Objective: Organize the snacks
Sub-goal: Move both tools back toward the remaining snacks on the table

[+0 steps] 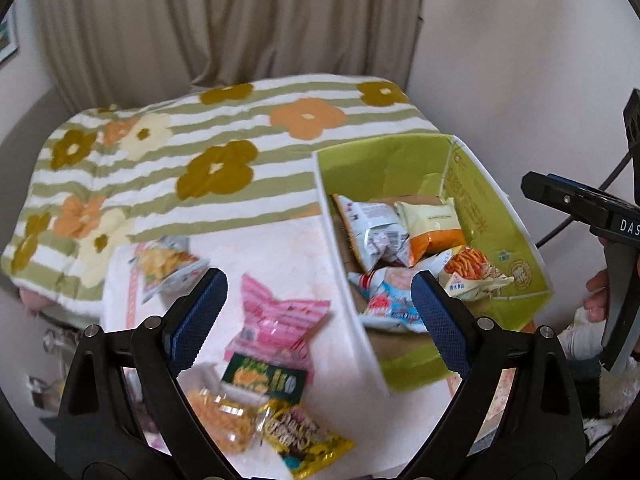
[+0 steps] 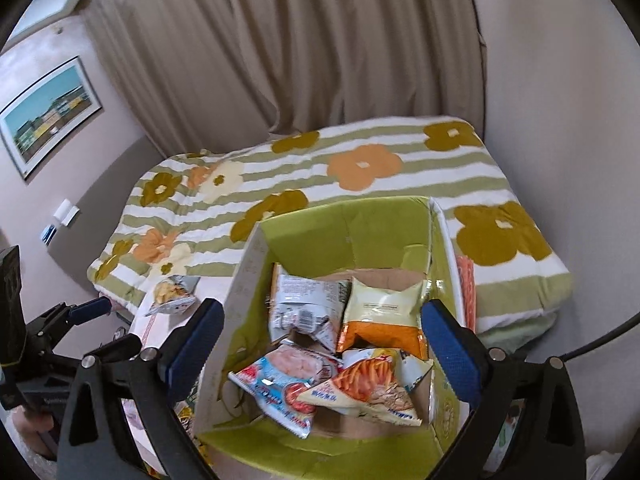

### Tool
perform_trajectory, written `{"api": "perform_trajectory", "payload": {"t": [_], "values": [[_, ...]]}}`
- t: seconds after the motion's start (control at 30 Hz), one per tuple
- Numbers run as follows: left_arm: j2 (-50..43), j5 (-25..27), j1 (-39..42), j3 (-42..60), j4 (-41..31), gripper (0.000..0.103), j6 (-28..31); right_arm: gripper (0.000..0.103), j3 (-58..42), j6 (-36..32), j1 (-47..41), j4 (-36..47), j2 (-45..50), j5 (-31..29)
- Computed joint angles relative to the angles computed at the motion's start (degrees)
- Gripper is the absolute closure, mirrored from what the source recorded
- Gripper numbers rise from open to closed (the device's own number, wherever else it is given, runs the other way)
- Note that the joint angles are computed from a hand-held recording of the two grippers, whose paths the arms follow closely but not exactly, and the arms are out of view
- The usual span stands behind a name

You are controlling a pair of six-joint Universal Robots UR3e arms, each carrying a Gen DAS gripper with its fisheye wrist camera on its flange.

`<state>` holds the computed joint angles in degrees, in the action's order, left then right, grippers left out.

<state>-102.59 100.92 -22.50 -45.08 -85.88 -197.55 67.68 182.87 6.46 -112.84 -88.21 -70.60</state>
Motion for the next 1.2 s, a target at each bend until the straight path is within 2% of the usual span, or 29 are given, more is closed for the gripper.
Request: {"api": "perform_trajectory", "payload": {"t": [0.17,0.3,0.5,0.7,0.83,1.03,1.13,1.2], "values": [[10.4,2.9,0.4,-10.1,-0.1,0.010,-3.7,0.004,4.3,-2.0,4.1,-4.9,-3.0,-0.1],[17.3,5.2,1.1,-15.8,-2.2,0.010,-4.5,0.004,5.7,-1.1,7.9,-7.8,-3.6,-0.5],[26.8,3.1,6.3,-24.0,-3.6,0.010,-1.0,0.004,1.6,0.9,15.6,-7.7,-0.6,-5.9],[38.7,-6.5,18.3,-33.7,-8.0,0.010,10.2,0.004,-2.8,5.2,24.3,-3.4,2.9,-12.5],[46.0,-14.7,29.3,-37.3,-15.6,0.010,21.9,0.004,-5.3,10.5,32.0,-1.6,6.2,-18.9],[53.4,-23.6,43.2,-42.3,-25.0,0.010,40.4,0.004,-6.8,18.9,40.9,1.1,10.7,-26.5],[55.2,-26.5,46.9,-45.8,-26.9,0.010,46.6,0.004,-4.7,22.6,43.4,1.6,11.7,-28.5],[54.8,-26.7,46.2,-48.6,-25.3,0.010,47.4,0.004,-2.5,24.9,44.6,1.4,12.5,-29.1]]}}
